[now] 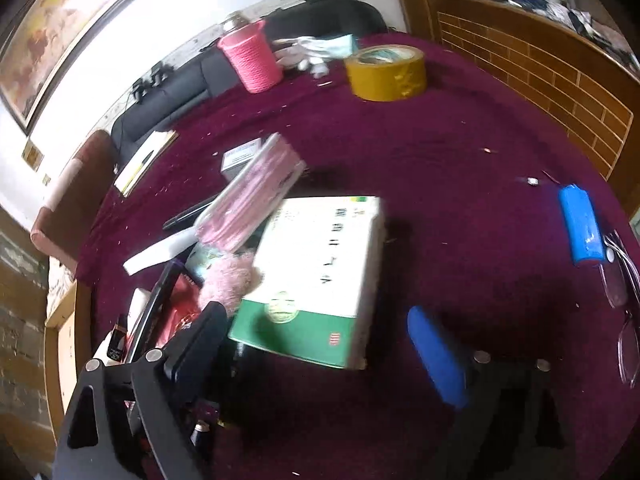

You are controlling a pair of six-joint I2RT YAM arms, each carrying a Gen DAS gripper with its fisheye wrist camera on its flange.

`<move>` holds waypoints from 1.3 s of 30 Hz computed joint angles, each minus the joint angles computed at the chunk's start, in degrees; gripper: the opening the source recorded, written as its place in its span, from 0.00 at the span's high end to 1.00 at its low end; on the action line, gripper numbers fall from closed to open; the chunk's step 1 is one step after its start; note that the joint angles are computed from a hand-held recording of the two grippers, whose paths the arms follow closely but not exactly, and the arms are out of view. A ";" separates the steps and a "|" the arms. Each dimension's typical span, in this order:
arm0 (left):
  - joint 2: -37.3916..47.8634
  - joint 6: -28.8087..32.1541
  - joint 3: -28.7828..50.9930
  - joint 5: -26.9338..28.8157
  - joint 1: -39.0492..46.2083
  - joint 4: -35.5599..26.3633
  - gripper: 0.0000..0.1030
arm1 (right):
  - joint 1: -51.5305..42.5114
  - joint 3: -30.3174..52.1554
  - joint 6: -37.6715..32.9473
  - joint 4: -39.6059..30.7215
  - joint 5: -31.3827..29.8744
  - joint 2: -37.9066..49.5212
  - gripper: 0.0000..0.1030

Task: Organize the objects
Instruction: 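Lift the medicine box with the right gripper while the left gripper grasps a black marker, then carry both items to the cardboard box and release them inside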

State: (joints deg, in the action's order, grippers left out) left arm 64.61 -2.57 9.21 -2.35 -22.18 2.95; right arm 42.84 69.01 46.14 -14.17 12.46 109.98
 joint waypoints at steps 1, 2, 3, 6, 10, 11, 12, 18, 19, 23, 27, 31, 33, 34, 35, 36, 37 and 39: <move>0.15 -0.10 0.02 -0.15 -0.12 0.14 0.86 | 0.71 1.82 -0.12 -1.84 1.04 1.23 0.08; 0.29 -0.32 0.12 -0.44 -0.41 0.12 0.86 | 1.54 4.23 -0.43 -3.87 2.45 2.94 0.08; 0.36 -0.33 0.14 -0.58 -0.47 0.16 0.86 | 2.59 7.93 -0.71 -7.34 4.71 5.53 0.08; 0.49 -0.69 0.24 -0.79 -0.71 0.21 0.86 | 3.37 17.01 -1.68 -15.21 9.17 12.70 0.09; 0.50 -0.60 0.12 -0.39 -0.36 0.46 0.86 | 0.90 10.80 -2.10 -8.62 8.05 10.24 0.24; 0.68 -0.70 0.15 -0.11 -0.27 0.71 0.86 | 0.30 7.97 -2.59 -6.36 7.96 8.40 0.26; 0.71 -0.61 0.03 0.43 0.24 0.96 0.86 | -0.38 4.15 -2.68 -3.49 6.92 5.93 0.27; 1.14 -0.90 -0.05 3.67 2.92 2.07 0.86 | -1.09 -16.68 -0.02 11.32 -1.46 -8.23 0.28; 0.76 -0.72 -0.01 5.13 3.86 1.70 0.86 | -0.97 -19.76 0.41 14.40 -2.97 -10.30 0.28; -2.49 -0.58 0.12 7.91 6.33 -0.73 0.86 | 1.07 -24.79 0.40 16.13 -1.02 -16.64 0.27; -9.40 -0.29 -0.25 8.75 8.51 -5.13 0.86 | 3.12 -25.42 0.40 16.18 1.82 -19.98 0.27; -15.90 0.37 -0.85 8.22 10.77 -9.26 0.86 | 4.75 -24.64 0.22 16.92 2.46 -20.49 0.27; -19.67 0.88 -1.21 7.86 12.10 -11.62 0.86 | 6.14 -24.20 0.58 16.47 3.22 -20.77 0.27; -21.08 1.14 -1.33 8.03 12.91 -12.47 0.86 | 6.64 -24.08 0.67 16.44 3.39 -20.98 0.27; -22.84 1.54 -1.44 7.93 13.80 -13.52 0.86 | 7.15 -23.68 0.60 16.23 3.66 -21.04 0.27; -24.36 2.07 -1.47 7.58 14.52 -14.46 0.86 | 7.81 -23.03 0.43 15.60 4.16 -21.11 0.27; -26.98 2.84 -1.61 7.55 16.10 -15.98 0.86 | 8.41 -22.55 0.23 15.03 4.52 -21.31 0.27; -30.57 4.78 -1.22 10.01 20.43 -19.06 0.86 | 9.75 -21.57 -0.25 14.06 5.32 -21.82 0.27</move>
State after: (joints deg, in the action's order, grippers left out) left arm 34.03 2.21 7.99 7.66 -1.75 -16.11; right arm 52.59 47.45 45.89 -0.11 17.78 88.16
